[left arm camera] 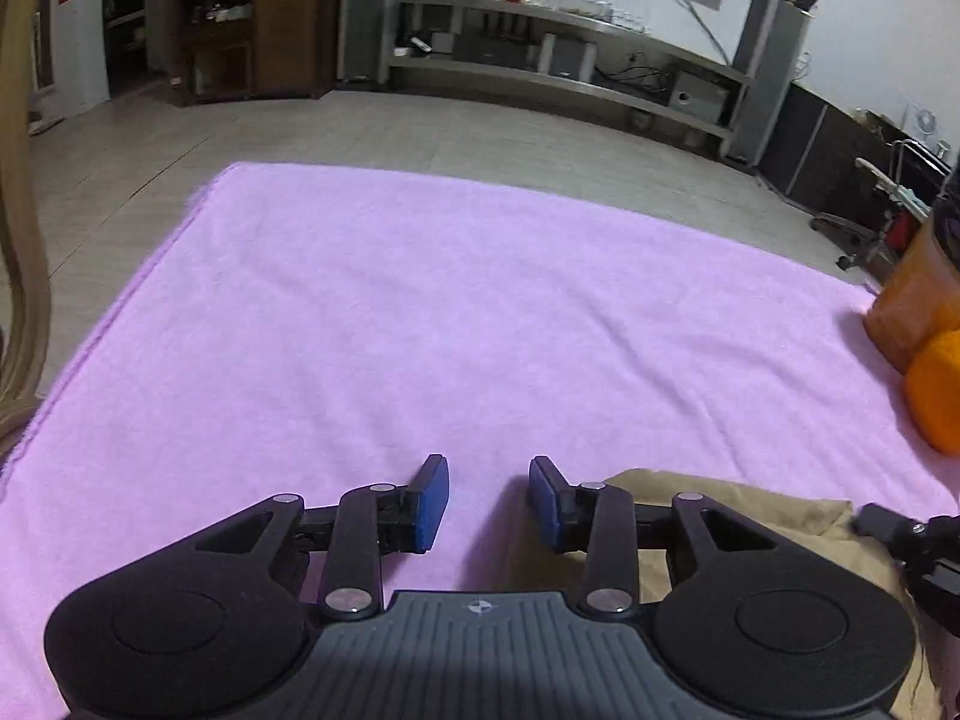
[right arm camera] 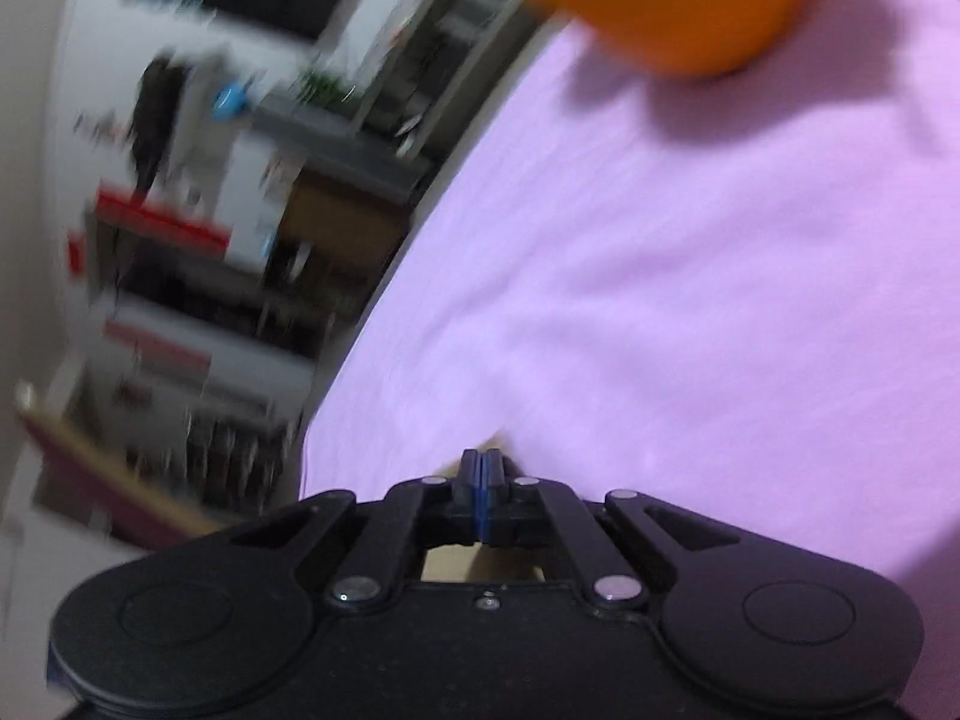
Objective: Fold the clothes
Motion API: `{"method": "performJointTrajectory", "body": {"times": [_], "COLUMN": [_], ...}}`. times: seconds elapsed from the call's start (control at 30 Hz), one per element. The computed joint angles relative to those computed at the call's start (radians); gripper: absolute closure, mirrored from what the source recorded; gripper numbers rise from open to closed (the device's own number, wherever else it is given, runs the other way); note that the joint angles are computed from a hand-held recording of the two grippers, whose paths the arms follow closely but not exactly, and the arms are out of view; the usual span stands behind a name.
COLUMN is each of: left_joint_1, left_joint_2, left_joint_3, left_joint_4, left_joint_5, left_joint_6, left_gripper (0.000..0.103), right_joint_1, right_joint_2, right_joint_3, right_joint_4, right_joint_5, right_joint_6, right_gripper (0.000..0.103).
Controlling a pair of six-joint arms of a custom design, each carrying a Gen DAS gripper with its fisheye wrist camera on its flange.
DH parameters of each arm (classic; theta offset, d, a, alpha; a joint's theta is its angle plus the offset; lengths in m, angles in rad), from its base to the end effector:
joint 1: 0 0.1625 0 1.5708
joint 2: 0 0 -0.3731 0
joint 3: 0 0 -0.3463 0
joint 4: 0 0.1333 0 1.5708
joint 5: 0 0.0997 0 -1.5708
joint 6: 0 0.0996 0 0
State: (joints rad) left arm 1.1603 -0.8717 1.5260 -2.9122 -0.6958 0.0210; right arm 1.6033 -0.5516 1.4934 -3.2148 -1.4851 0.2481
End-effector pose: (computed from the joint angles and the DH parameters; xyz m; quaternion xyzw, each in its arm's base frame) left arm -0.0601 -0.6636 0.2512 0.0432 0.8637 -0.3765 0.3323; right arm 0.1633 -0.6568 0.0666 0.0863 0.9343 -0.3346 0.0879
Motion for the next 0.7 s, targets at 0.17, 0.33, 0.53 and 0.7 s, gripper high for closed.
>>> {"method": "performJointTrajectory", "body": {"times": [0.17,0.33,0.53,0.7], "left_joint_1": [-0.070,-0.191,-0.320,-0.339], "left_joint_2": [-0.120,-0.327,-0.611,-0.643], "left_joint_3": [0.095,0.299,0.584,0.693], "left_joint_4": [0.188,0.288,0.292,0.334], "left_joint_5": [0.056,0.055,-0.020,-0.051], "left_joint_6": [-0.070,-0.122,-0.242,-0.350], "left_gripper": [0.063,0.059,0.056,0.061], "right_joint_1": [0.053,0.155,0.239,0.235], "right_joint_2": [-0.040,-0.155,-0.391,-0.464], "right_joint_3": [0.052,0.146,0.439,0.563], "right_joint_4": [-0.069,0.038,-0.045,-0.057], "right_joint_5": [-0.133,-0.208,-0.147,-0.164], "right_joint_6": [0.021,-0.043,-0.208,-0.202], "right_gripper": [0.087,0.082,0.069,0.062]}}
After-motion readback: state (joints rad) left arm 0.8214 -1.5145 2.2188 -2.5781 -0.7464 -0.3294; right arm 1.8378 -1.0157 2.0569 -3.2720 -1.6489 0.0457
